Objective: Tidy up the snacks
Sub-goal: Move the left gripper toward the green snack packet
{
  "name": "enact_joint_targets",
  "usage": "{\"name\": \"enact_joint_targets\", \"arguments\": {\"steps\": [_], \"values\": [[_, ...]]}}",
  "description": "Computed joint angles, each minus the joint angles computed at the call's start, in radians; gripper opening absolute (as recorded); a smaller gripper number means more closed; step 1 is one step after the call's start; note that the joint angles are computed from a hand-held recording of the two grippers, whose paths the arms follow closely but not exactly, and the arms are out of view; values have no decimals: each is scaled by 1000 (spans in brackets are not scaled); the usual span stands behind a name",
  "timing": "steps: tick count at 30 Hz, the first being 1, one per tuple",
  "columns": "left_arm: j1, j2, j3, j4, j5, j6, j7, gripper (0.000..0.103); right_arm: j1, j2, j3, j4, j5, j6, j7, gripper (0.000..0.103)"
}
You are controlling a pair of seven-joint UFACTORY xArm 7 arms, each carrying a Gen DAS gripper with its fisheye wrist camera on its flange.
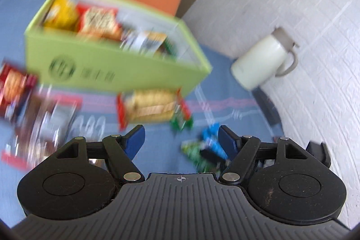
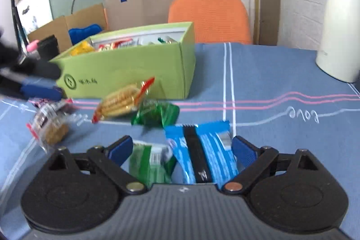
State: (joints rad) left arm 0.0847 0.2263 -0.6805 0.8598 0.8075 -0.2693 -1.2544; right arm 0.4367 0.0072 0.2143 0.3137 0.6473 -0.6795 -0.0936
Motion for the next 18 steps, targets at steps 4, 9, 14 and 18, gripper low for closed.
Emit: {"name": "enact_joint_targets", "arguments": {"steps": [4,9,14,18], "values": [[5,-49,18,-83,31,-33,-81,57,40,21,27,25,93,-11,-61,94],[-7,-106,59,-128,105,-48,-170,59,137,-8,81,48,362,-74,-233,93],[-93,-107,147,-144,48,-56,-144,61,207,-86,140,-1,386,-90,-193,93],[-95,-93,162,-120,152,-51,-235,61,193,-37,129,32,288,-38,-130,93]]}}
